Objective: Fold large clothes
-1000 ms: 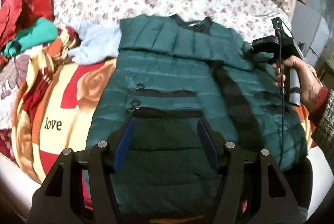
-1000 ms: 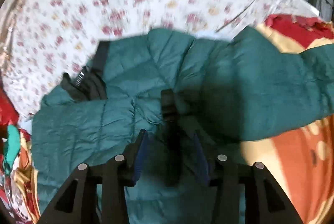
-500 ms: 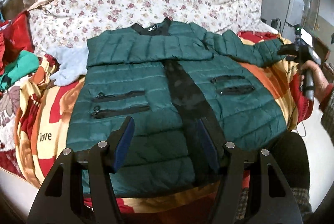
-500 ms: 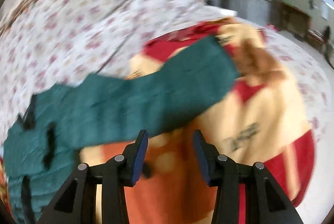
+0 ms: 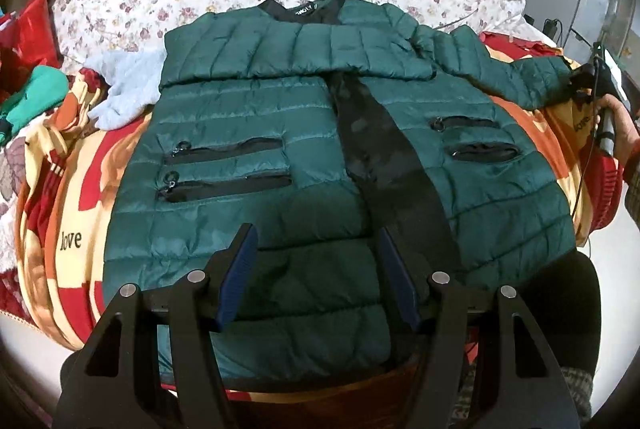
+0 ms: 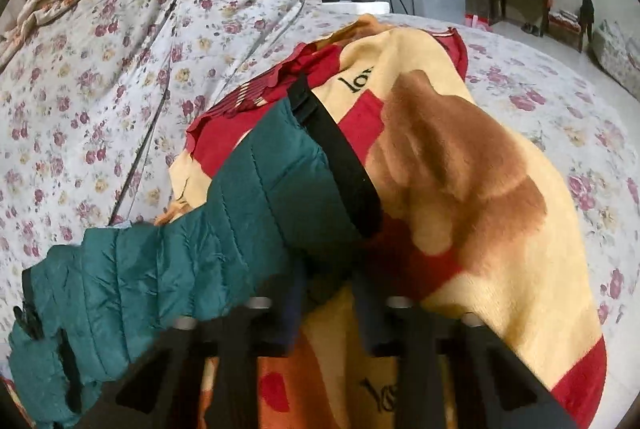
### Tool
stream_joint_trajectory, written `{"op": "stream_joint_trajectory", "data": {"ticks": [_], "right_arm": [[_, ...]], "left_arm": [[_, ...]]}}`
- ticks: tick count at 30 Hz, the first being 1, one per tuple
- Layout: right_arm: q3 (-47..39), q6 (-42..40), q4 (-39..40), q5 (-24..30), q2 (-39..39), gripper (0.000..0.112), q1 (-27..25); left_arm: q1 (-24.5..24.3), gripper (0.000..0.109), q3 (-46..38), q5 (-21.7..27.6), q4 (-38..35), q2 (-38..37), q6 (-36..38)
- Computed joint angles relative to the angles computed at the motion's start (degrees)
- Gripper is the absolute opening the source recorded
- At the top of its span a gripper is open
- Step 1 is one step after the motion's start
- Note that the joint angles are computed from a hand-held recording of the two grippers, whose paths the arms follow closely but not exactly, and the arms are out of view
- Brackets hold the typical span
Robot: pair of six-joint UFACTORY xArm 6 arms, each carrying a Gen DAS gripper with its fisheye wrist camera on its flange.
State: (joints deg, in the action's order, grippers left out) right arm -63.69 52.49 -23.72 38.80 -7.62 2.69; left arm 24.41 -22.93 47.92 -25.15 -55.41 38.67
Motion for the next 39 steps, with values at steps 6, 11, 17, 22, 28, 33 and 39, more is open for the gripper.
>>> {"op": "stream_joint_trajectory", "data": {"ticks": [6,11,17,22,28,33,39], "right_arm": [[-1.5,-0.8,-1.6,0.5,-2.6,0.007,2.8],[-6.6,-5.5,1.5,-0.5,-2.1,0.006,9.3],[-16.0,-13.3,8.6,-2.6,4.8,0.006,21.0],[-27.0,-22.4,18.6,-3.0,16.3,0.006,31.1],[-44.3,-30.9,28.7,1.3,33.4,0.006,38.8],[-52.4,-34.9,41.2,6.6,42.7,0.035,39.4],[-35.1,-34.5,43.0,-5.7,31.4,0.06,39.3]], "left_arm": [[0.8,0.063,0.5,0.7,-1.0,-1.0,1.4],[2.7,0.063,0.0,1.9,-3.2,-1.5,2.6],[7.1,0.063,-1.1,1.5,-6.4,-0.7,5.1],[11.8,0.063,-3.3,-0.3,-9.3,3.3,7.1],[17.1,0.063,-7.0,-1.8,-11.5,10.0,7.4],[19.8,0.063,-10.9,-0.2,-14.1,14.2,9.0],[17.9,0.063,-18.3,3.0,-16.0,20.9,8.5]]}}
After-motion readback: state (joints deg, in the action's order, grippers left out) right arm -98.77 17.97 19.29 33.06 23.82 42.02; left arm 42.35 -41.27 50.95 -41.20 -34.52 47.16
